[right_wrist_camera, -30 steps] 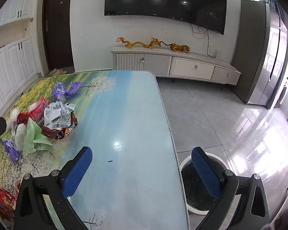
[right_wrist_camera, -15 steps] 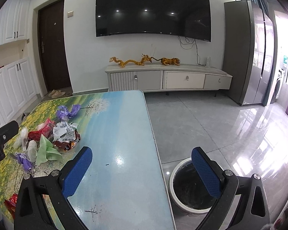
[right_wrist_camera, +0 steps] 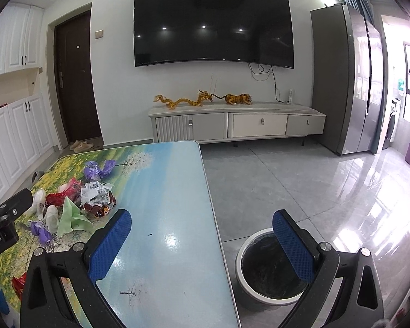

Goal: Collect trash
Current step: 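Move both tools toward the trash pile on the table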

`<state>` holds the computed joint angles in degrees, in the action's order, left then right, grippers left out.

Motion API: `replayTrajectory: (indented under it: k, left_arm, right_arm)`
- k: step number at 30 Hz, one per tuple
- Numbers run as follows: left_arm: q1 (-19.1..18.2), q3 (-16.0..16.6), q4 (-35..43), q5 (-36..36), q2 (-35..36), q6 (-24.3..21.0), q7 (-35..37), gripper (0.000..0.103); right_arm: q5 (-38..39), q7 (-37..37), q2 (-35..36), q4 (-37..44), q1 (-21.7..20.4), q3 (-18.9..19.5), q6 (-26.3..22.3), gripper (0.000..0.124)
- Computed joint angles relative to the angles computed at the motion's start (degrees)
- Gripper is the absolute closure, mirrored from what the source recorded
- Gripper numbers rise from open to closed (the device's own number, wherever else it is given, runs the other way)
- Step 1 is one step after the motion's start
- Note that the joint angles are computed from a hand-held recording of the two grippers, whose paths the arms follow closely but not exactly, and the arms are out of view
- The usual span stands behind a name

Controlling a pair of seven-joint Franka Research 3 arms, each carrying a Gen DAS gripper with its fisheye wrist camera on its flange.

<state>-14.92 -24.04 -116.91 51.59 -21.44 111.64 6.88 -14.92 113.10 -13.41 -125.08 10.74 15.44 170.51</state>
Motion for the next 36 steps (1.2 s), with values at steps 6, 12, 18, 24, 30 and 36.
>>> replayTrajectory:
  k: [6, 12, 18, 24, 30, 36]
  left_arm:
    - [-0.2, -0.2, -0.7, -0.1, -0.7, 0.1, -1.4, 0.002]
    - [-0.3, -0.6, -1.1, -0.1, -1.1, 0.3, -2.1, 0.002]
    - [-0.5, -1.2, -0.5, 0.5, -0.9, -0.8, -2.3, 0.002]
    - [-0.8, -1.1, -0.5, 0.5, -0.9, -0.9, -2.1, 0.002]
    - [-0.8, -1.3, -0.5, 0.7, -0.8, -1.3, -2.5, 0.002]
    - [-1.0, -1.2, -0.5, 0.5, -1.0, -1.7, -2.3, 0.002]
  right_arm:
    - [1.0, -0.4, -0.5, -1.1, -0.1, -0.3, 1.7, 0.021]
    - [3.4, -2.0, -1.5, -2.2, -0.2, -0.3, 2.9, 0.021]
    - [4.2, -3.0, -2.1, -2.6, -1.1, 0.7, 3.1, 0.021]
    - [5.4, -3.7, -2.3, -2.9, -1.3, 0.7, 3.2, 0.021]
    - [5.6, -3.6, -2.5, -3.1, -1.9, 1.2, 3.4, 0.021]
    - [6.5, -3.9, -2.8, -3.6, -2.3, 1.2, 4.6, 0.021]
